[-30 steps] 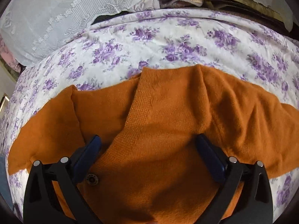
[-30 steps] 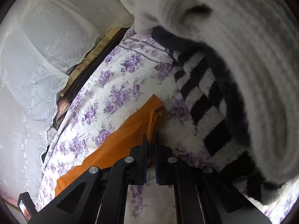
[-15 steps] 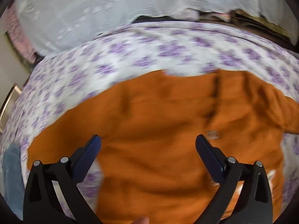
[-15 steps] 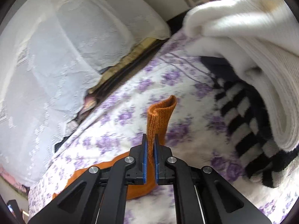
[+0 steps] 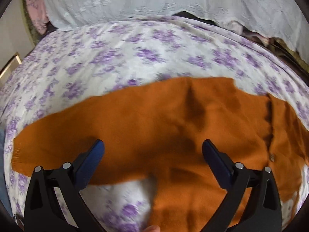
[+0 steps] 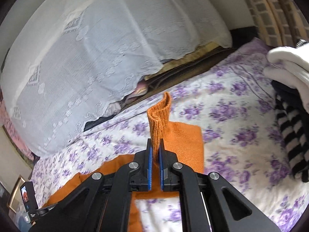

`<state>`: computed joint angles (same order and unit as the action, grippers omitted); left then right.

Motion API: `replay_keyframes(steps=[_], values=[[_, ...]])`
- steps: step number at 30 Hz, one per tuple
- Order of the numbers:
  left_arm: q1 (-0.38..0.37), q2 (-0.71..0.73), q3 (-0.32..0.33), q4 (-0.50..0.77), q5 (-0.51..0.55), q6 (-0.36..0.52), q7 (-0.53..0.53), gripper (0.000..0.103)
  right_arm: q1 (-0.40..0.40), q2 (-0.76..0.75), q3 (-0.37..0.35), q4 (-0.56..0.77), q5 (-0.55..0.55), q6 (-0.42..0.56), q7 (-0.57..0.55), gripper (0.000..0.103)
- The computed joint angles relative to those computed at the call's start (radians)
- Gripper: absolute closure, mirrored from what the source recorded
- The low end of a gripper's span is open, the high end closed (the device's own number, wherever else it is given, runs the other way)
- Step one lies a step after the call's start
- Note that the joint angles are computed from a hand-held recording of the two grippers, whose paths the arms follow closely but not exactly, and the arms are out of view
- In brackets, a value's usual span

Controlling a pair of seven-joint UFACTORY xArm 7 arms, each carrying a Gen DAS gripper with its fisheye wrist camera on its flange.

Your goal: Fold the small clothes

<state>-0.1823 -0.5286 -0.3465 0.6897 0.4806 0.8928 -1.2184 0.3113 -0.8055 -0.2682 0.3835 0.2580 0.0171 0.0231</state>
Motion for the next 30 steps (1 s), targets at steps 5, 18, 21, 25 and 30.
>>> replay_keyframes(steps=[5,18,21,25,30], values=[[0.003,-0.031,0.019,-0.023,-0.028,-0.02,-0.008,0.004,0.079,0.041,0.011,0.049,0.031,0.005,0.044,0.097],[0.022,-0.093,0.061,-0.07,-0.14,-0.105,0.072,0.004,0.201,0.166,0.157,0.147,0.013,-0.03,0.153,0.097],[0.029,-0.088,0.055,-0.066,-0.151,-0.104,0.089,0.004,0.241,0.195,0.169,0.164,0.008,-0.04,0.171,0.097],[0.036,-0.089,0.057,-0.067,-0.164,-0.107,0.099,0.004,0.295,0.239,0.184,0.185,0.0,-0.052,0.19,0.097],[0.048,-0.103,0.061,-0.079,-0.176,-0.113,0.103,0.004,0.344,0.293,0.195,0.202,-0.008,-0.055,0.203,0.096]])
